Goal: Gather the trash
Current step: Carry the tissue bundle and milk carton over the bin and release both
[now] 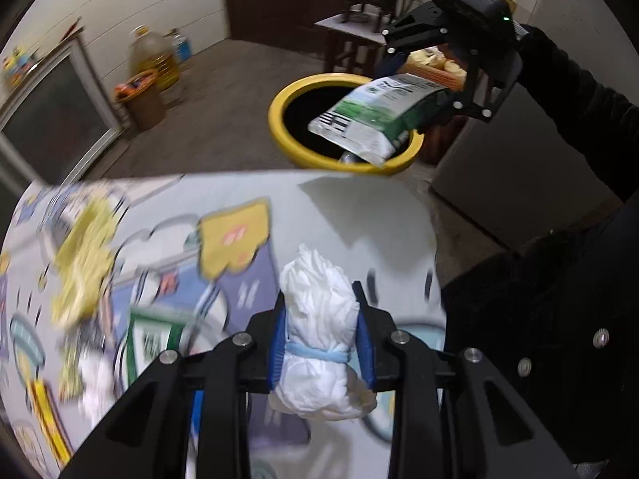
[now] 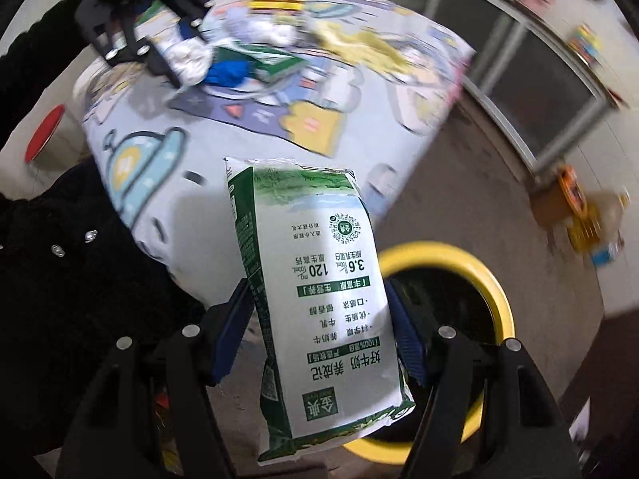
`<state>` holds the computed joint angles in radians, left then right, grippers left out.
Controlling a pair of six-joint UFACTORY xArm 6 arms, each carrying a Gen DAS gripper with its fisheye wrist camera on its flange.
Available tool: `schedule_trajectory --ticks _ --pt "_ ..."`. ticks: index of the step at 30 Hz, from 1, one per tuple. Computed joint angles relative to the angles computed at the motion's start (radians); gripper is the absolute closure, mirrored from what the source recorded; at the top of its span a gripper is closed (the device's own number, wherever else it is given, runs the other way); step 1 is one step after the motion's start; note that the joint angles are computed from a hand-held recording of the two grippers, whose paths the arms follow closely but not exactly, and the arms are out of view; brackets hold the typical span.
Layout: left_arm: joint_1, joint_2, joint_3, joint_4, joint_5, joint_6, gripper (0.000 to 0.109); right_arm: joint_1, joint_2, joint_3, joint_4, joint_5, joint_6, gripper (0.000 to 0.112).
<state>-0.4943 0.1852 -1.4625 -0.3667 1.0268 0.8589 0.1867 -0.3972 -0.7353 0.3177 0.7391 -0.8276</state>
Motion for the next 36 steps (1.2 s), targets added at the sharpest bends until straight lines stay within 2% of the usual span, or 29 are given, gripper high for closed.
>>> schedule_trajectory --ticks 5,12,16,22,26,30,36 --pt "-0.059 0.142 -0.171 -0.043 0.01 -0.007 0.081 -0.128 -0.022 0.047 0.036 -0.048 0.006 0.049" --pt "-0.136 0.337 -0.406 -0.074 0.007 -0.064 0.081 -0.227 0.003 0.092 0.053 -0.145 0.045 0.049" --pt "-0.175 0.434 -0.517 -0.053 -0.007 -0.132 0.081 -0.255 0.028 0.124 0.023 -0.208 0.098 0.049" --pt "-0.215 0.55 -0.663 -0.016 0.02 -0.194 0.08 -0.272 0.066 0.157 -0.043 -0.297 0.198 0.049" --pt "-0.228 0.602 -0.74 -0.017 0.039 -0.209 0.08 -0.281 0.09 0.15 -0.023 -0.315 0.21 0.049" --pt "-0.239 0.614 -0.751 -0.014 0.025 -0.225 0.08 -0.283 0.115 0.142 -0.041 -0.334 0.252 0.049" --pt "-0.255 0.684 -0.841 0.024 0.043 -0.291 0.08 -0.293 0.159 0.124 -0.126 -0.354 0.394 0.048"
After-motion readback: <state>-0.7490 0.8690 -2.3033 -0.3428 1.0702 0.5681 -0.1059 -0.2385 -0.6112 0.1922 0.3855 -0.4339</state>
